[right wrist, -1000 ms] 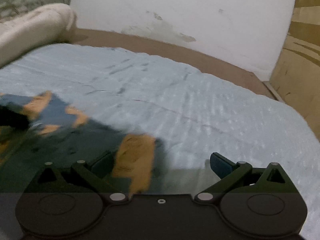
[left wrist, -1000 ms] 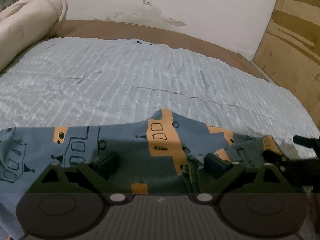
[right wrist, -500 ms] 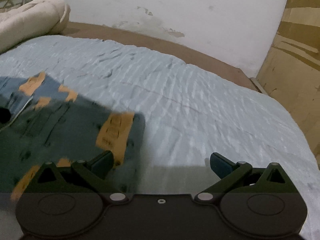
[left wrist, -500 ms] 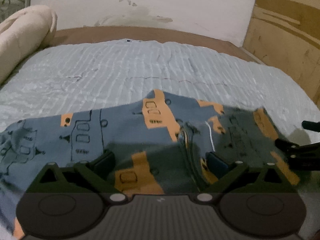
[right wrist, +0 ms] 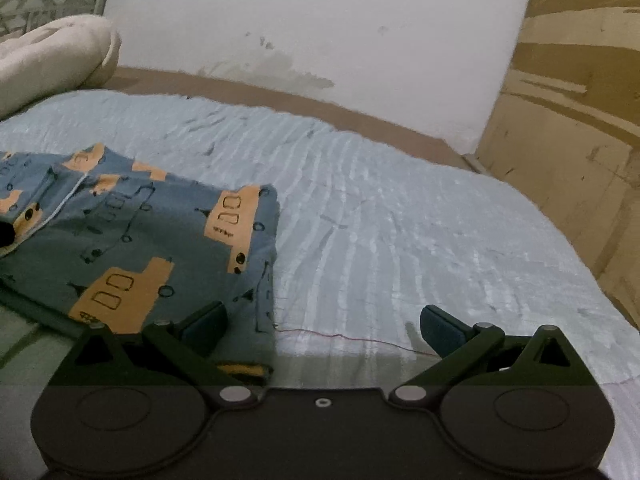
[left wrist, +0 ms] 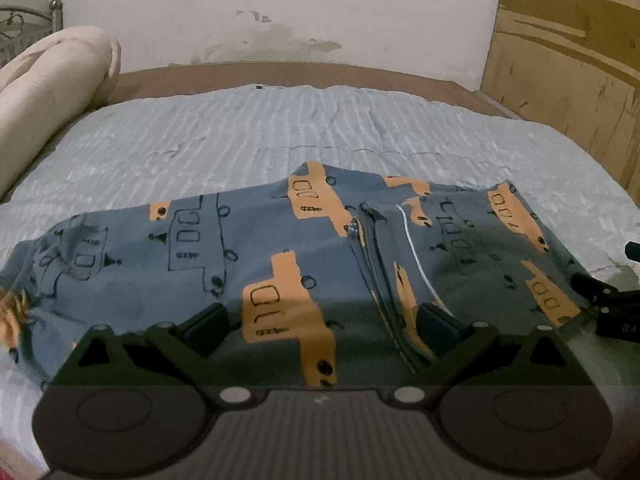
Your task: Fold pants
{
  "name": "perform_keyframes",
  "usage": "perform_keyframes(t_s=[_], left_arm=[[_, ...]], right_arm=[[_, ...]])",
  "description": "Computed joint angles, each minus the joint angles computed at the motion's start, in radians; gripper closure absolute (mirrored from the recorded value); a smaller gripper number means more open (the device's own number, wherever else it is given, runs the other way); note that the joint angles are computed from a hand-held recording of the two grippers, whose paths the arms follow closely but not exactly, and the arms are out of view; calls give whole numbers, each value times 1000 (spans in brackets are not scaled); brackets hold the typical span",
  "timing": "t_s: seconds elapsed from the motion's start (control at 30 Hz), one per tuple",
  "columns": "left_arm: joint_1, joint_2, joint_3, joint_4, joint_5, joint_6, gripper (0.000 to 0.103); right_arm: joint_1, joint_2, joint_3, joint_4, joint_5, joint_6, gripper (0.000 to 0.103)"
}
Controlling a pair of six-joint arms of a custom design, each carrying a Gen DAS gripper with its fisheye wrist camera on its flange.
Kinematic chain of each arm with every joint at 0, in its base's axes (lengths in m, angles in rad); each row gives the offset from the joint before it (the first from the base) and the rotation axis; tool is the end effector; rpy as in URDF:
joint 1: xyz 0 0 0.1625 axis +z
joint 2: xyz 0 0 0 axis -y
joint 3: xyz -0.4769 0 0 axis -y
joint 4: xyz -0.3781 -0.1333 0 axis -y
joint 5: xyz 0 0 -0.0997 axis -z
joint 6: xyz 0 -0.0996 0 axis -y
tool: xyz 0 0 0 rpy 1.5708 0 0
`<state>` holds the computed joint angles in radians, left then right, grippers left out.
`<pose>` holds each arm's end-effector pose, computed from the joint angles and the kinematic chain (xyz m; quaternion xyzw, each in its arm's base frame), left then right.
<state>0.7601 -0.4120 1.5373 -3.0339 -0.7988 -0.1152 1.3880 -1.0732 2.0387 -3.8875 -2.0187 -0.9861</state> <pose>-0.3804 -0.6414 -0.0220 0.2517 0.8801 -0.3051 0.2625 -0.0117 -0.5593 0.3484 0.1696 -0.7546 0.4129 0.4810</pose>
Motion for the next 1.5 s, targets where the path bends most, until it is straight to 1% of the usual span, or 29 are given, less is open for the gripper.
perform_keyframes(t_s=[0.13, 0.23, 0.57, 0.73, 0.8, 0.9, 0.97, 1.13, 1.4, 1.5], left_arm=[[-6, -25, 30, 2, -11, -42, 1], [-10, -43, 51, -7, -15, -61, 1], [-24, -102, 121, -41, 7, -133, 1], [-31, -124, 159, -84, 21, -154, 1], [-32, -135, 175, -96, 31, -168, 1], [-35, -151, 193, -85, 38, -189, 1], [-39, -157, 202, -97, 44, -180, 1], [-43, -169, 209, -104, 84, -182, 1], [-34, -192, 213, -91, 202, -231, 1], [-27, -198, 215, -71, 234, -263, 1]], right_arm=[[6, -4, 42, -68, 42, 17, 1], [17, -6, 59, -86, 65, 49, 1], [95, 8, 51, -30, 64, 149, 1], [140, 51, -3, 0, 41, 137, 1], [157, 69, -29, 32, 22, 137, 1], [172, 89, -55, 77, 5, 133, 1], [175, 98, -61, 83, 6, 127, 1], [177, 113, -71, 104, 7, 126, 1], [166, 138, -89, 127, 12, 132, 1], [162, 147, -97, 134, 13, 137, 1]])
